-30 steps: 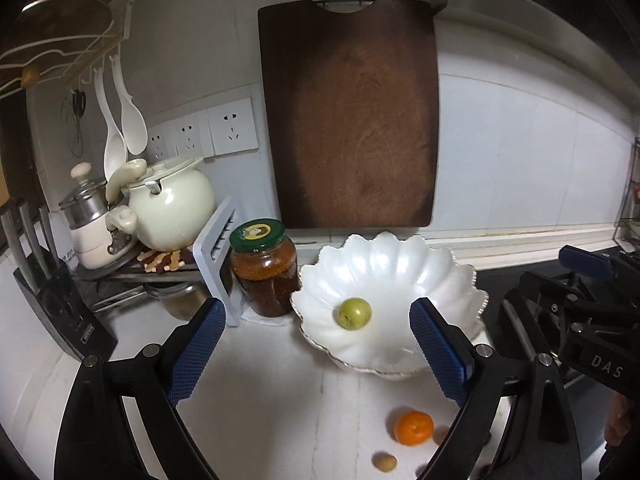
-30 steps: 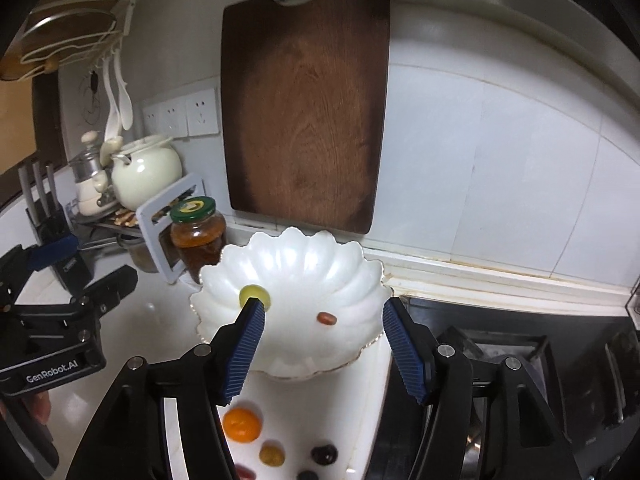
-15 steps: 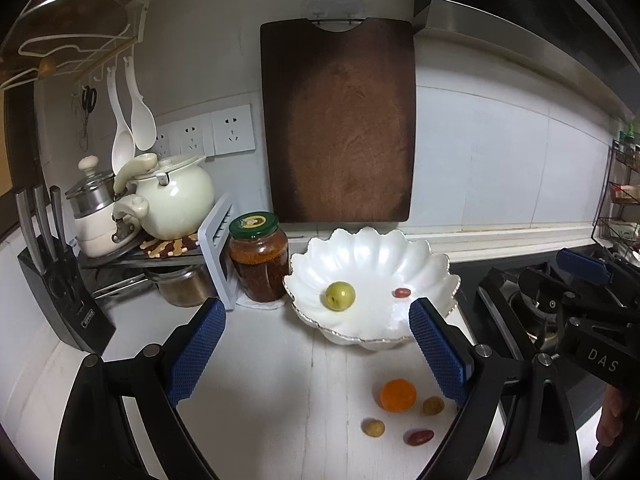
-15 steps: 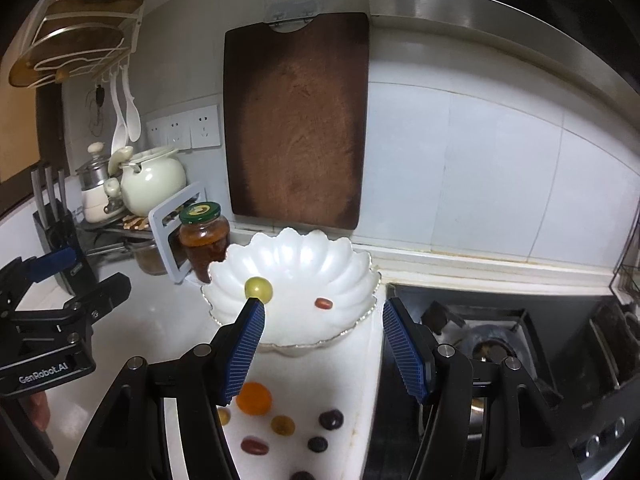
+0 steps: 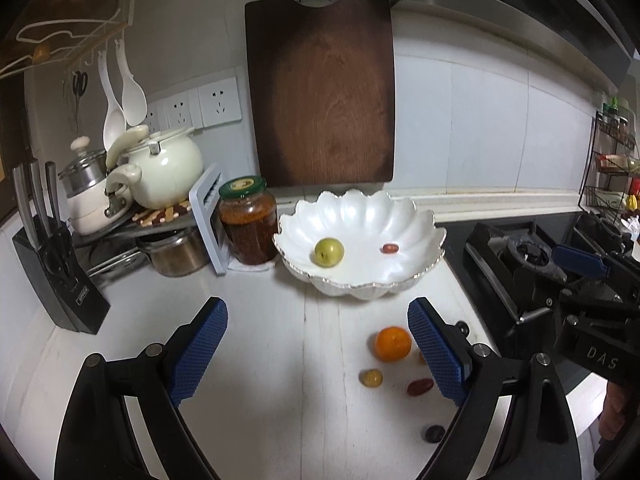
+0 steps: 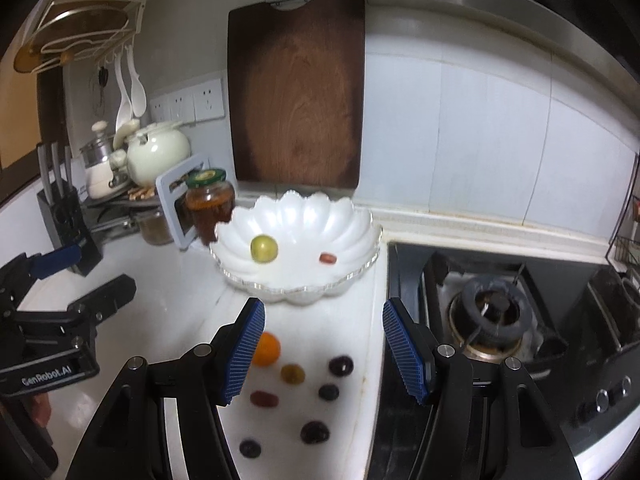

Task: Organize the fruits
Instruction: 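Grasp the small yellow fruit with left tool while right grasps dark plum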

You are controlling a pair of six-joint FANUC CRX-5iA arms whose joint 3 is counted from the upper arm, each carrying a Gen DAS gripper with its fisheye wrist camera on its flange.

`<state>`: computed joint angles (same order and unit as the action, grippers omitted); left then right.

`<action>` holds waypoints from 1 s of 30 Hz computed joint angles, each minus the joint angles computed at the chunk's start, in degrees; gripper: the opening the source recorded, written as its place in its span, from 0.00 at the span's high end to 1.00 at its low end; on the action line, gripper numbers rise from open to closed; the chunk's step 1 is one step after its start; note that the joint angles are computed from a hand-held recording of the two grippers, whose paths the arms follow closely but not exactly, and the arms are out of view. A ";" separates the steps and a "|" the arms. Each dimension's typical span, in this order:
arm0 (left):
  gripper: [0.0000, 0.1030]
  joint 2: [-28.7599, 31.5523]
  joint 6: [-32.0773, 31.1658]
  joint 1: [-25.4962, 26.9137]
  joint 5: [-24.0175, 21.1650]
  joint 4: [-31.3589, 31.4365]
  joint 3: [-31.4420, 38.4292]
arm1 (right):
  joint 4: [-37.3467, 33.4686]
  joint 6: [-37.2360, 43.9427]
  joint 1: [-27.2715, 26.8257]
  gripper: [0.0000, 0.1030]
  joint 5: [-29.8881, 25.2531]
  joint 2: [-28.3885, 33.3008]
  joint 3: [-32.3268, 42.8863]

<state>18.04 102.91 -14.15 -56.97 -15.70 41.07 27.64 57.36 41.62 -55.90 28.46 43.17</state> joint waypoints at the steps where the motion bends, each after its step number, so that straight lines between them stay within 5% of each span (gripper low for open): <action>1: 0.10 -0.15 -0.27 -0.04 -0.04 -0.04 -0.36 | -0.23 -0.09 0.03 0.39 -0.07 -0.27 -0.56; 30: 0.28 4.03 -11.55 2.58 -4.07 11.79 -4.65 | -8.98 -0.51 0.09 0.40 -13.48 2.44 -0.10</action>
